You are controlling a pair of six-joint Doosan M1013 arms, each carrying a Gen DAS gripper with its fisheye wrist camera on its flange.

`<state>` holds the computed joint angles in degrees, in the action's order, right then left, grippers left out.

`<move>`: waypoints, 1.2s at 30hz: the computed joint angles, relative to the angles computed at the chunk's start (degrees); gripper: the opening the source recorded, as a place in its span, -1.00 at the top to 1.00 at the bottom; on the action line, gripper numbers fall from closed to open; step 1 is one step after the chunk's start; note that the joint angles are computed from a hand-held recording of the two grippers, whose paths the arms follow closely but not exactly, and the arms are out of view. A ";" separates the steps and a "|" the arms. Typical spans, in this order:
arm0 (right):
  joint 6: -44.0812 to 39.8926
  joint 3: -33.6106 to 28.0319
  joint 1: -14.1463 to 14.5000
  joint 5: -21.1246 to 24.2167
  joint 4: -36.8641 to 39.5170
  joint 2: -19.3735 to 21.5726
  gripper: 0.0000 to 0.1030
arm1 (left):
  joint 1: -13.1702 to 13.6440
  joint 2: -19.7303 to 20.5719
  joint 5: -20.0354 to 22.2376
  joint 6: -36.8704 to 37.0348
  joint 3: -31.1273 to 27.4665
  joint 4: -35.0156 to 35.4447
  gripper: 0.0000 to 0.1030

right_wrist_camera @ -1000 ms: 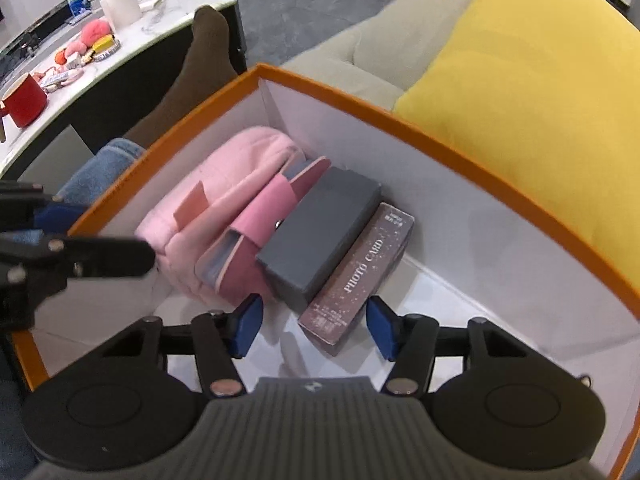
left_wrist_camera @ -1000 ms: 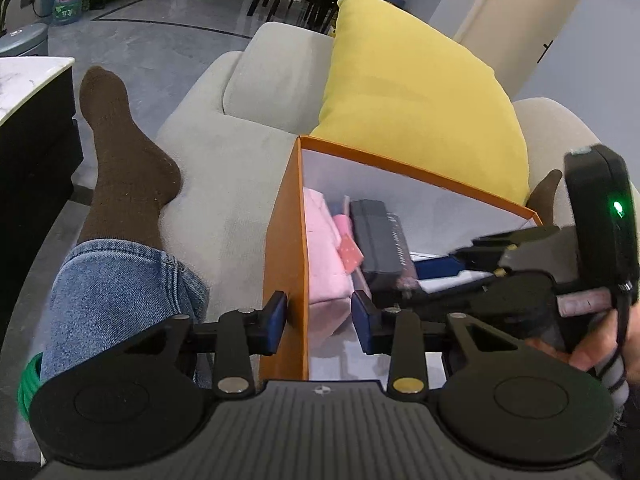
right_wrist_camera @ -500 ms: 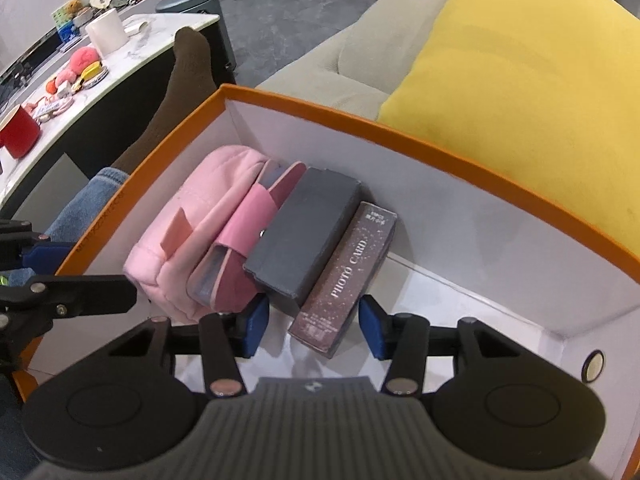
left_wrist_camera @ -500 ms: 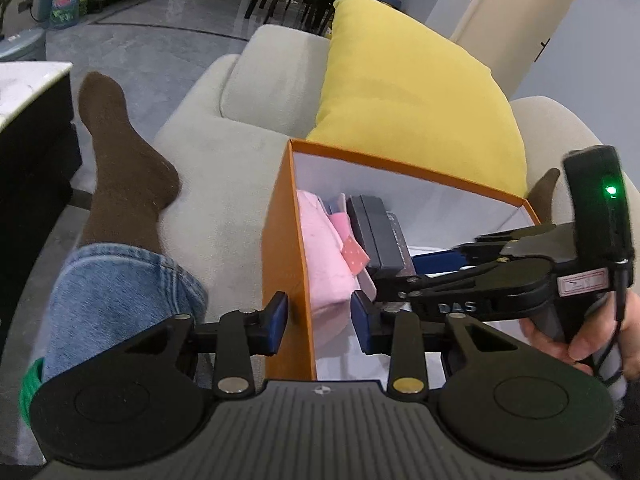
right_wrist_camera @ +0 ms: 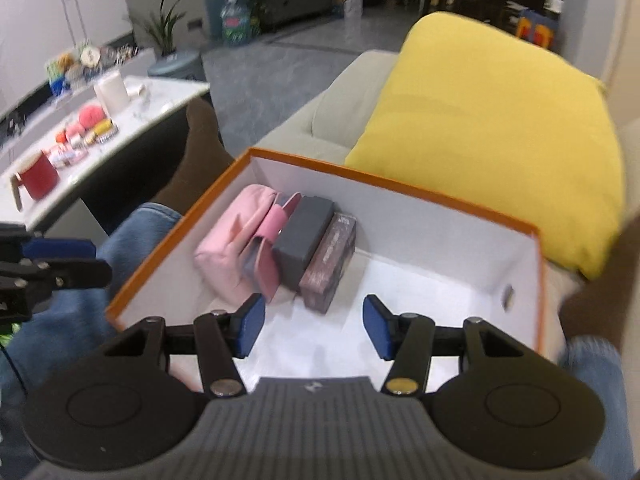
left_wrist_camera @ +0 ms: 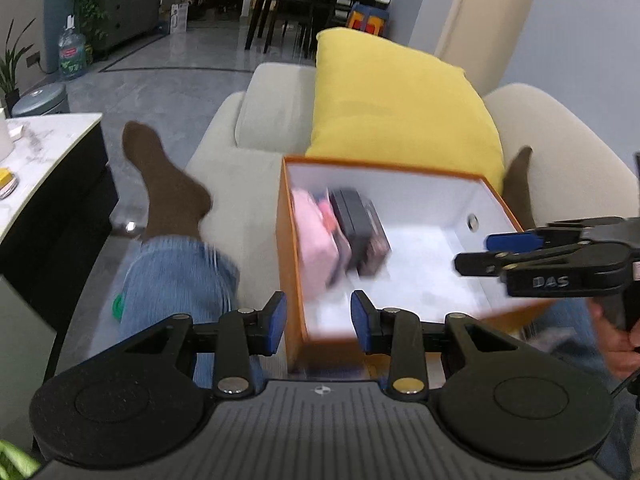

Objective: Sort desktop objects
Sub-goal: 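Withdraw both open tools from the box back toward the remaining items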

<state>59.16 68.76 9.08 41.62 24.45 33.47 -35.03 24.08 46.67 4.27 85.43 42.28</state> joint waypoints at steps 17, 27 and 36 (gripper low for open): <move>12.73 25.88 -3.32 -10.49 1.11 -14.56 -0.10 | -5.55 1.14 3.11 -1.51 0.74 -23.13 -0.14; 12.86 29.58 -3.19 -14.30 -0.46 -15.96 -0.11 | -5.20 4.73 4.85 -4.03 -1.81 -28.80 -0.24; 9.07 29.97 -3.57 -16.80 -0.80 -16.10 -0.11 | -4.50 6.52 6.02 -2.88 -2.94 -32.03 -0.21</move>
<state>68.23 98.73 5.51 24.82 23.65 17.37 -39.52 30.60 52.68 1.39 82.49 10.26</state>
